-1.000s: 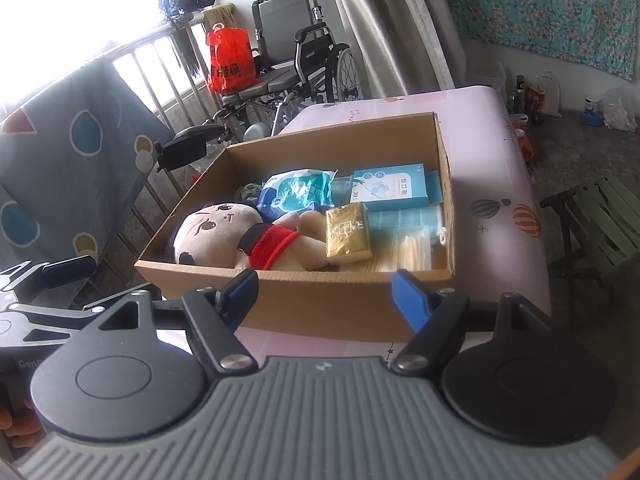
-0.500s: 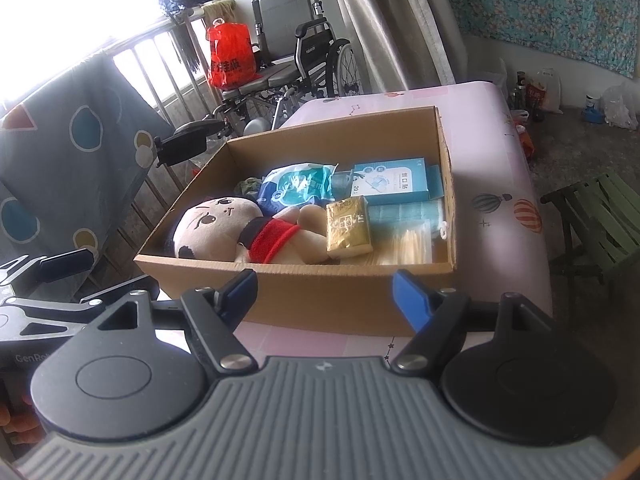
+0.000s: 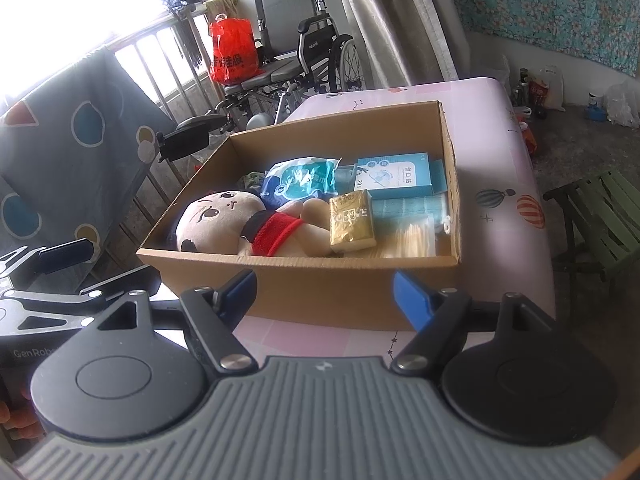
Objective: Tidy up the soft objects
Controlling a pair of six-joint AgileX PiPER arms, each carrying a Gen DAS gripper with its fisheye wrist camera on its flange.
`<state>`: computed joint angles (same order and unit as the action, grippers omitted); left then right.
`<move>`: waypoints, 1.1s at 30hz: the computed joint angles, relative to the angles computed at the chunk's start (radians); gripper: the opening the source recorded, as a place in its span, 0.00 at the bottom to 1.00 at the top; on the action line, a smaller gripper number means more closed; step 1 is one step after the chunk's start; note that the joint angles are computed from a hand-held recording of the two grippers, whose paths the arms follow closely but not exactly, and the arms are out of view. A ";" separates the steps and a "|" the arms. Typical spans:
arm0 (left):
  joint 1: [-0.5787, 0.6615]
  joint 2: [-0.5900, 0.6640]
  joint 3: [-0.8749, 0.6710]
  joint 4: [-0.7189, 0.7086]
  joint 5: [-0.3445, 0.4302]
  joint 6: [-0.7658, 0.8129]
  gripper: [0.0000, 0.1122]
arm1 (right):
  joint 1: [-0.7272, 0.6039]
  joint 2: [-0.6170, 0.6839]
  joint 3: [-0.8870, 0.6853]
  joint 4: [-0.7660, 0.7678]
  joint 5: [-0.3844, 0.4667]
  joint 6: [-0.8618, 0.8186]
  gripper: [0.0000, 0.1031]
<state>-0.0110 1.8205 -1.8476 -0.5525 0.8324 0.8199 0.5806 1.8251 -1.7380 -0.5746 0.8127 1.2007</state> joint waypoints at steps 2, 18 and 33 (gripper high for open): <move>-0.001 -0.003 0.007 -0.003 -0.007 0.012 0.92 | 0.000 0.001 -0.003 0.002 0.000 -0.005 0.73; 0.005 -0.003 0.011 -0.038 0.002 0.039 0.92 | -0.003 0.001 -0.001 0.011 -0.004 -0.015 0.74; 0.021 0.003 0.014 -0.091 0.022 0.049 0.92 | -0.011 -0.001 0.015 0.020 -0.015 -0.010 0.75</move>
